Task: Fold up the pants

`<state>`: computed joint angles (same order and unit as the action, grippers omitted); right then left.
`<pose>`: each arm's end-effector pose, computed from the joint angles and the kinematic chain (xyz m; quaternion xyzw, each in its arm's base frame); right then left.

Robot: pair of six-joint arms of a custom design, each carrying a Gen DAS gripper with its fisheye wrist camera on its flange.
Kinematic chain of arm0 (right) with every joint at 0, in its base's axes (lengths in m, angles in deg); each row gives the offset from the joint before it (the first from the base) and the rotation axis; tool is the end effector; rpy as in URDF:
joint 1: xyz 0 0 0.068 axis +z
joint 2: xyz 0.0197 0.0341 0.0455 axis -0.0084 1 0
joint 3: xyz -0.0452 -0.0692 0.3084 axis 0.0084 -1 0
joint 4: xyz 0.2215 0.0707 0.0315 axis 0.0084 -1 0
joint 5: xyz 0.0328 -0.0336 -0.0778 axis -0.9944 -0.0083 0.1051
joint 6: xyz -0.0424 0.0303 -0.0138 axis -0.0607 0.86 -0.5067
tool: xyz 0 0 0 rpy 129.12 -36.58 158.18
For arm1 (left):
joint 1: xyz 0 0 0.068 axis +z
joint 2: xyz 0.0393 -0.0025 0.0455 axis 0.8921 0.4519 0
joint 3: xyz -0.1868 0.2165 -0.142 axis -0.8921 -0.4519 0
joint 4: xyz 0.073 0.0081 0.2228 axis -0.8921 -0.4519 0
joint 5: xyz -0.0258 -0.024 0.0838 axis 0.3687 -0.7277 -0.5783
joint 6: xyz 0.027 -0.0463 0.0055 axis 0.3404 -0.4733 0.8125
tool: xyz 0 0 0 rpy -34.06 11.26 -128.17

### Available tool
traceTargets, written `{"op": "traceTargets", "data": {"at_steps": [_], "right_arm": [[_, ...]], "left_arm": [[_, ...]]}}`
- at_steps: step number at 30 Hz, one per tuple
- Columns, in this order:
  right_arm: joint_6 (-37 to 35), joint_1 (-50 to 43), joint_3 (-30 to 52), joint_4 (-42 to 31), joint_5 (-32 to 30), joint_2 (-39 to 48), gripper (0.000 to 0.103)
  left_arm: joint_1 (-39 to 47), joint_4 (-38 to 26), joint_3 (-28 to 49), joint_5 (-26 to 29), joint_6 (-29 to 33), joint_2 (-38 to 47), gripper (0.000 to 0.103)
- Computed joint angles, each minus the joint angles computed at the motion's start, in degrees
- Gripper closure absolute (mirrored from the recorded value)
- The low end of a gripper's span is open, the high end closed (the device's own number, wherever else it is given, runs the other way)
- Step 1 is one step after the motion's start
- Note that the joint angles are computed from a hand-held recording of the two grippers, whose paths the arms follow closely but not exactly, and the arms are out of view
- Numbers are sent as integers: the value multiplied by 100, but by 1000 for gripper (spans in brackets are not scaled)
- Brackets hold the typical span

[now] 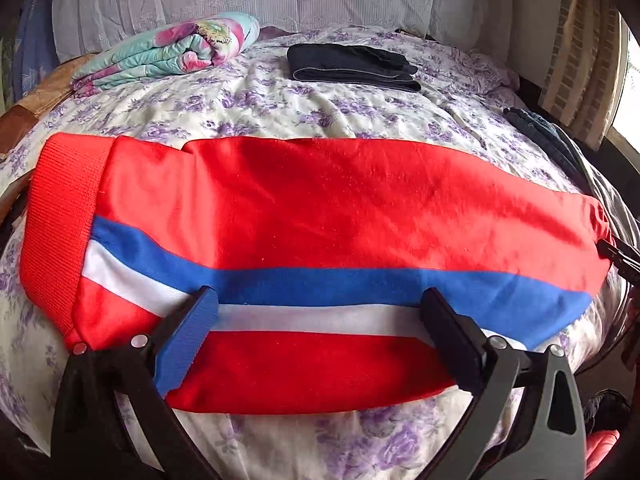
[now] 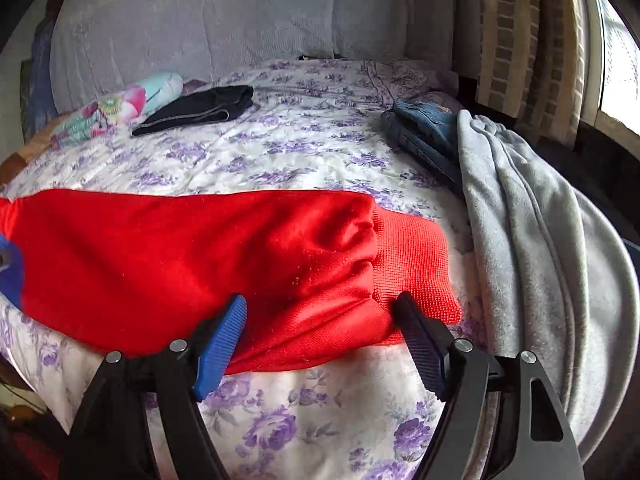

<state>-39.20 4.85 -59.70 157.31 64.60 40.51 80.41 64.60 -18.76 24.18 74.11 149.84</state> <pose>0.2615 0.0212 0.0848 -0.0417 0.9006 -0.0304 0.4315 0.2685 0.0714 0.0706 0.0059 0.9266 -0.0670 0.3701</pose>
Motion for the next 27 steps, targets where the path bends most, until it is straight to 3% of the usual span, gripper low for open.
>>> {"op": "traceTargets", "data": {"at_steps": [3,5,8,11,12,14,15,19,24,27], "right_arm": [[-3,68,-57,69,-645,-655,24],[-33,201,424,-634,-1042,-1099,25],[71,544,1573,-1746,-1619,-1159,31],[-26,1233,2711,-2707,-1355,-911,35],[-149,1395,2971,-2926,-1261,-840,35],[-172,1490,3186,-3187,-1311,-775,35],[-102,1471,3217,-3313,-1436,-770,35],[7,1552,3546,-3744,-1718,-509,35],[-36,1881,4580,-4425,-1410,134,35],[208,1915,5148,-4958,-2532,429,35]], "left_arm": [[198,-580,100,564,-194,-507,5],[140,-857,193,859,-325,-858,5],[-346,-946,388,704,-544,-944,5],[-952,-1179,759,247,-600,-377,5],[-1137,-942,741,-73,-610,-85,5],[-1463,916,28,-752,-387,434,5],[-1481,1423,-163,-789,-332,611,5],[-1101,1262,-20,-103,-448,614,5],[-1228,1570,-136,-348,-502,688,5],[-1209,1670,-165,-315,-527,717,5]]}}
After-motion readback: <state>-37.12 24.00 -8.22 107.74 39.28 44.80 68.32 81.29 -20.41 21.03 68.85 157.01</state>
